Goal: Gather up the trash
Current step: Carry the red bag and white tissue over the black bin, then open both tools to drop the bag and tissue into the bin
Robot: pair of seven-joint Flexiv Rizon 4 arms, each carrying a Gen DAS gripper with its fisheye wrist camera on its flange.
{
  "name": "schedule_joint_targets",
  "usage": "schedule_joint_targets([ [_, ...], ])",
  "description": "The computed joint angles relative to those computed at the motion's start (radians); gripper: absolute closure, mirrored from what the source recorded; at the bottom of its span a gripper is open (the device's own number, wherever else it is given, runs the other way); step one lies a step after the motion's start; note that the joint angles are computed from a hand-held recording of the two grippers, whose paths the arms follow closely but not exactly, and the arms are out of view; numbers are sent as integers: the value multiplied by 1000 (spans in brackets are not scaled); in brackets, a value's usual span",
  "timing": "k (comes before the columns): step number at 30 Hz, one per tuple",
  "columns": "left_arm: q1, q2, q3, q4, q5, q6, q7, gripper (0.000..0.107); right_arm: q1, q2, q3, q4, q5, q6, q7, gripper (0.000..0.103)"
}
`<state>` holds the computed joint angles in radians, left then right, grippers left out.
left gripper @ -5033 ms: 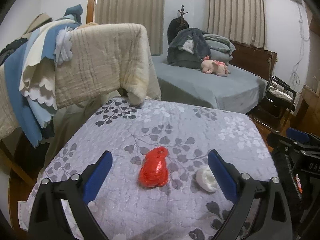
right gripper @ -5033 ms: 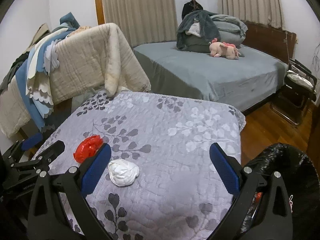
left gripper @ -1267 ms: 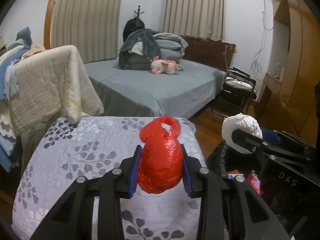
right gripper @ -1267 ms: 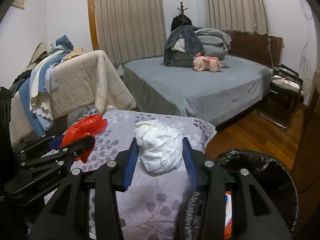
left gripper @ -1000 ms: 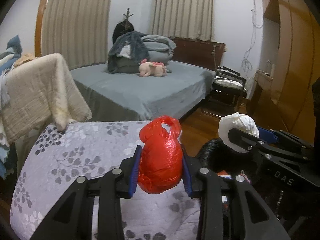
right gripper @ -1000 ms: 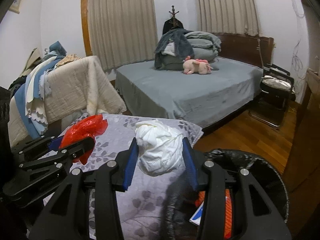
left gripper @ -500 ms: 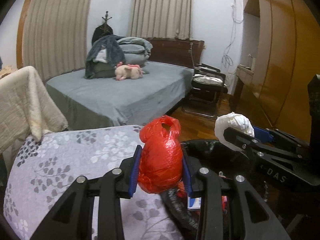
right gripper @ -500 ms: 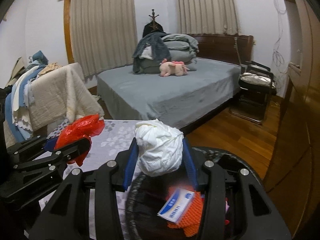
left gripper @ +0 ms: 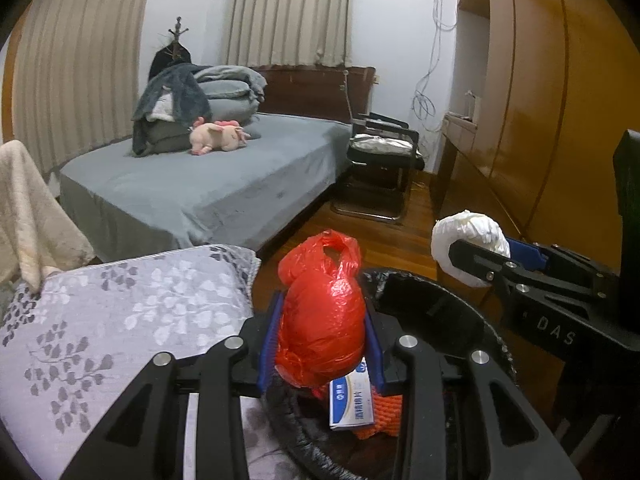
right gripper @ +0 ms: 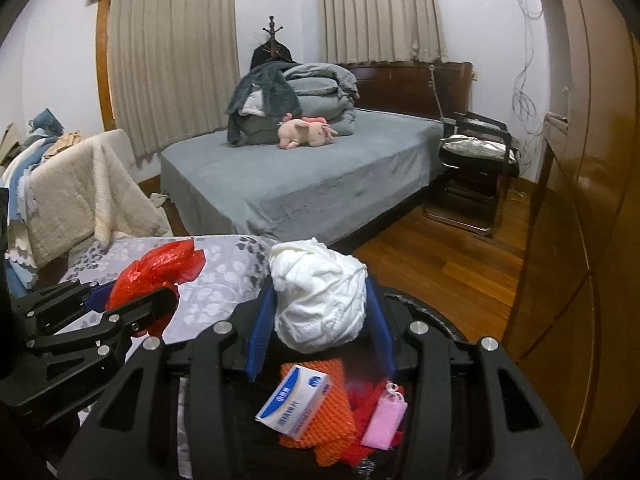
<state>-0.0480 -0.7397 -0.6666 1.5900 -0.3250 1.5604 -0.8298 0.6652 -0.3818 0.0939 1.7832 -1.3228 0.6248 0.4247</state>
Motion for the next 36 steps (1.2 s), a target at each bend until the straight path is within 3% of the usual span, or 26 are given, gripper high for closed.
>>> schedule_joint_targets([
  [19,-188,-141,138,-208,-58,-164,59,70,-51,10,13,117,101,7,56,56],
  [24,-216,-152,169,-237,-86,-207,71,51,-55,7,11,130,113,13,63,43],
  [29,-203,-132,169,-200,-101,-165,83,38,-49,21,14,141,113,-23,78,21],
  [36,-151,-70,152,-101,-91,-84,71,14,-41,37,31,131,105,-22,73,8],
])
